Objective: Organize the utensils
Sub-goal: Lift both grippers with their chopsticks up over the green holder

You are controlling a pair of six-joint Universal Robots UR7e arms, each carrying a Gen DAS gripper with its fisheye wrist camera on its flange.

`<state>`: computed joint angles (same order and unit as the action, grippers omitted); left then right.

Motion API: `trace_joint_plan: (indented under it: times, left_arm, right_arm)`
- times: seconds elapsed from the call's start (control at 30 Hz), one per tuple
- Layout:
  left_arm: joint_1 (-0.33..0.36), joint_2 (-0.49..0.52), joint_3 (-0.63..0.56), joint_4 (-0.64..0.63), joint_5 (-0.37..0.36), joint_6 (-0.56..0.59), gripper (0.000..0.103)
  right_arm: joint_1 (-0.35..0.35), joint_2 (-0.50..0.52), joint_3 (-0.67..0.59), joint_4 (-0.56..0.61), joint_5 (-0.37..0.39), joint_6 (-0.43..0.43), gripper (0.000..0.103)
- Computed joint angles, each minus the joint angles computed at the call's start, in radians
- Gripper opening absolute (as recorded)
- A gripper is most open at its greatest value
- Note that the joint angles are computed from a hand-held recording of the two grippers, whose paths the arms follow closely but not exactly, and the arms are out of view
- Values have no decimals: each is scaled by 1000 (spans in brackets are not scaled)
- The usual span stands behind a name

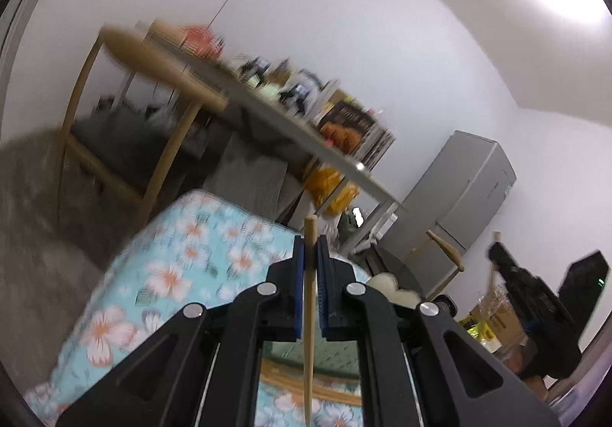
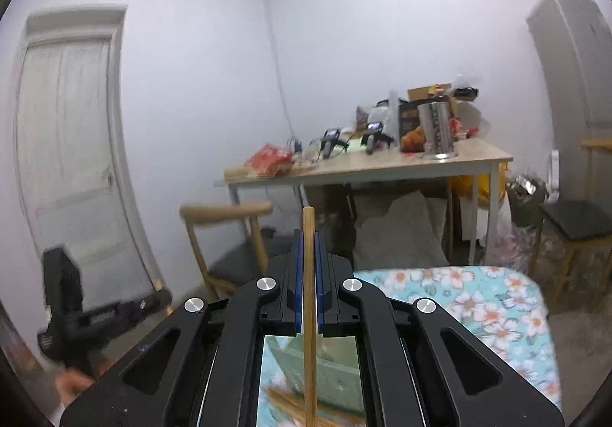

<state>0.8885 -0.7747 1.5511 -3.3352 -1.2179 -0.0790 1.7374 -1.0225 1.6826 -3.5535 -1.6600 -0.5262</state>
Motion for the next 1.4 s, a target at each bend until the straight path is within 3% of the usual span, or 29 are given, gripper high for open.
trace_joint_plan:
  times: [0.23, 0.37, 0.5, 0.6, 0.73, 0.8, 0.83, 0.87, 1.03, 1.1, 1.17, 1.33, 1.4]
  left_arm:
    - [-59, 19, -70, -144, 26, 98, 5]
    - [-85, 89, -192, -214, 73, 200, 5]
    - [-85, 224, -340, -263, 131, 283, 5]
    - [-76, 297, -401, -186, 167, 337, 5]
    - [-55, 317, -385, -37, 181, 246, 8]
    - [-45, 298, -352, 48, 192, 182, 34]
    - [-40, 286, -324, 58, 208, 152, 55]
    - [-38, 265, -273, 27, 219, 123, 59]
    - [-14, 134, -28, -36, 257, -29, 60]
    - [2, 105, 12, -25, 274, -103, 60]
    - [29, 84, 16, 26, 246, -192, 58]
    - [28, 84, 20, 10, 278, -175, 58]
    - [29, 87, 13, 10, 272, -159, 58]
  right_arm:
    - [-68, -42, 45, -84, 131, 37, 4]
    - [-95, -66, 36, -37, 224, 118, 4]
    - [-96, -74, 34, -47, 203, 96, 4]
    - [-103, -86, 37, -26, 214, 96, 4]
    - [-108, -86, 31, -16, 221, 101, 4]
    - [-109, -86, 31, -9, 223, 99, 4]
    - [-107, -93, 45, -14, 223, 100, 4]
    - [-109, -95, 46, -8, 227, 101, 4]
    - [-109, -80, 29, 14, 242, 92, 4]
    - [-101, -65, -9, 59, 240, 110, 4]
    - [-93, -39, -56, 79, 233, 108, 4]
    - [-42, 57, -218, 153, 208, 79, 4]
    - [-32, 97, -316, 279, 227, 112, 5]
